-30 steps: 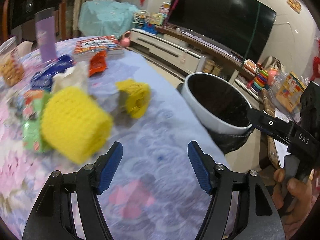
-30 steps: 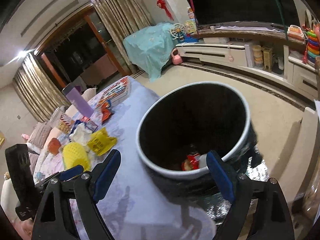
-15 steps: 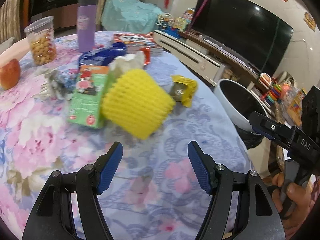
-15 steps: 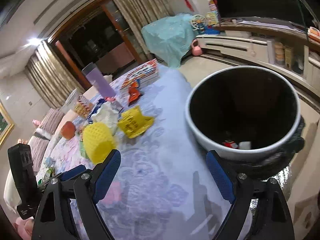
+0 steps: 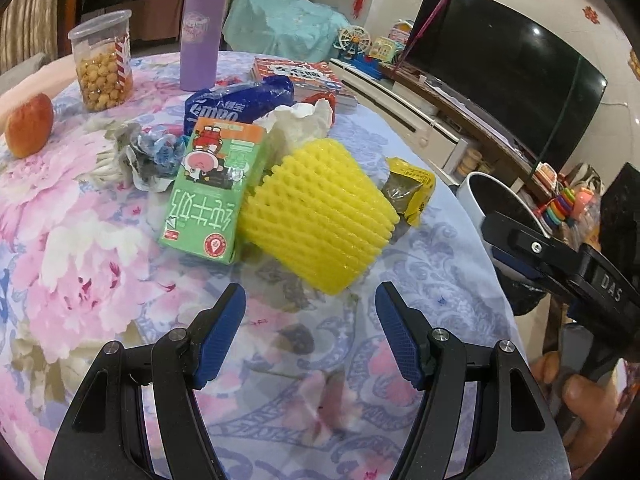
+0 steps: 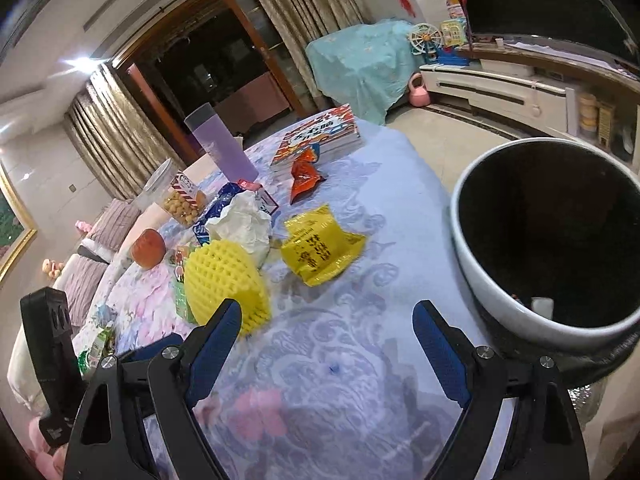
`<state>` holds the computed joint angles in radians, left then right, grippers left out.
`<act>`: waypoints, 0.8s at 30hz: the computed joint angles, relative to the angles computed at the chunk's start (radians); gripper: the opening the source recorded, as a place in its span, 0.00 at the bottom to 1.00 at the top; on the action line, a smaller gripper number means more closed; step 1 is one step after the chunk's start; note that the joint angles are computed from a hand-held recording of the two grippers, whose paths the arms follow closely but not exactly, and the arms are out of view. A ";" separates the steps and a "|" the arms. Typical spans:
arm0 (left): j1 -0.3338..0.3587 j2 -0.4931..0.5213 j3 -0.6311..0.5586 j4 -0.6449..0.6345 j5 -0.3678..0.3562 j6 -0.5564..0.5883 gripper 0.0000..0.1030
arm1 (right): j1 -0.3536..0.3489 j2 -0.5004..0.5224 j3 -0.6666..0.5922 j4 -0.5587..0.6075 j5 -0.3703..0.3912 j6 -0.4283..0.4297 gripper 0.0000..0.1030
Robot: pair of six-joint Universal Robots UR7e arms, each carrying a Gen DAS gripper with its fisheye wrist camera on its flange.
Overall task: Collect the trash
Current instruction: 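Grasp the yellow mesh net with the left tool while the right tool grasps the yellow packet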
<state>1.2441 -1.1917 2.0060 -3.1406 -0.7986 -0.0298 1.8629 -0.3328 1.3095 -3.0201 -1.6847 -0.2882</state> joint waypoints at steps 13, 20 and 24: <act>0.045 0.010 -0.060 0.023 -0.086 -0.037 0.54 | -0.003 0.122 -0.224 0.126 0.041 0.054 0.85; 0.046 0.026 -0.071 0.030 -0.116 0.003 0.16 | -0.006 0.155 -0.269 0.169 0.000 0.055 0.25; 0.035 0.024 -0.055 0.001 -0.114 0.029 0.12 | -0.011 0.127 -0.211 0.126 0.010 0.044 0.10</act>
<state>1.2788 -1.1676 1.9510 -3.1397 -0.9130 -0.0013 1.8520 -0.2057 1.0982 -2.8938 -1.6750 -0.2439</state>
